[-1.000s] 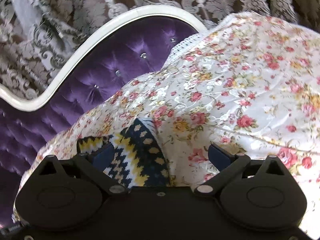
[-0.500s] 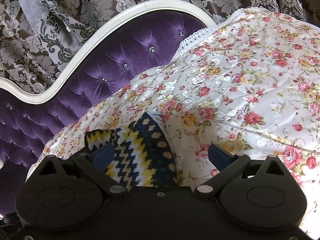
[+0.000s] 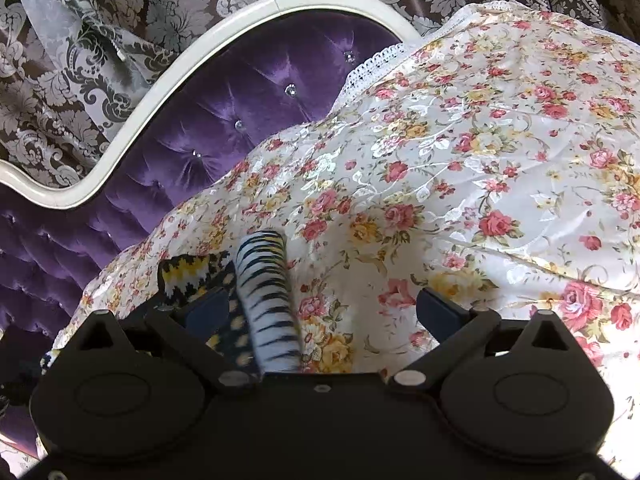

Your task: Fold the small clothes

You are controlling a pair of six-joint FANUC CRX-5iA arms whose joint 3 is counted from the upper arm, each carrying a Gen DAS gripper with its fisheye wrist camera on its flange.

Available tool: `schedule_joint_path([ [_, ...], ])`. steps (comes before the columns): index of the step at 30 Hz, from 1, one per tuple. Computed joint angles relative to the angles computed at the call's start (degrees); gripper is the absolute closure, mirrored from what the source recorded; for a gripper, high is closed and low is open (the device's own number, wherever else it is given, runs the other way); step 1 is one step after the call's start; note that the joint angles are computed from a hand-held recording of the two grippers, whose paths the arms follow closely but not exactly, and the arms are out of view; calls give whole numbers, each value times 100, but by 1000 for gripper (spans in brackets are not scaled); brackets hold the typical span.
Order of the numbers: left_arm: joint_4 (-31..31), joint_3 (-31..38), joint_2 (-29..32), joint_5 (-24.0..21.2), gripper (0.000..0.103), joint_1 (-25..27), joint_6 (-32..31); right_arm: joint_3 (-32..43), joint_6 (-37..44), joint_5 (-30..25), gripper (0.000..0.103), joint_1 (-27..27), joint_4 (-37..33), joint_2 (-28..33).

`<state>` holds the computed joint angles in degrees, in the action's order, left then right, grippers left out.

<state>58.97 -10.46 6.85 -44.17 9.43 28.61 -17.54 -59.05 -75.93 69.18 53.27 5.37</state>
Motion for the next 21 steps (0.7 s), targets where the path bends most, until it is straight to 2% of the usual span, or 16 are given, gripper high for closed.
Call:
schedule_joint_path([
  [5,-415,123,168,221,95,74,377,44,199,198,2,-79,-88,52],
  [6,-507,118,179,323,103,71,420,50,242,251,2,-101,-104,66],
  [9,-646,70,196,671,103,71,468,58,305,416,2,-161,-127,94],
  [12,-986,205,287,598,103,127,792,-17,263,682,2,-230,-82,67],
  [15,-655,60,245,352,100,134,399,-43,192,758,2,-251,-26,71],
  [17,-567,-32,200,280,92,65,171,-34,194,752,2,-249,-29,78],
  [19,-590,-64,187,195,70,-12,17,-28,193,741,2,-243,-29,84],
  [21,-585,-160,158,242,69,-118,-200,-27,204,732,2,-240,-7,89],
])
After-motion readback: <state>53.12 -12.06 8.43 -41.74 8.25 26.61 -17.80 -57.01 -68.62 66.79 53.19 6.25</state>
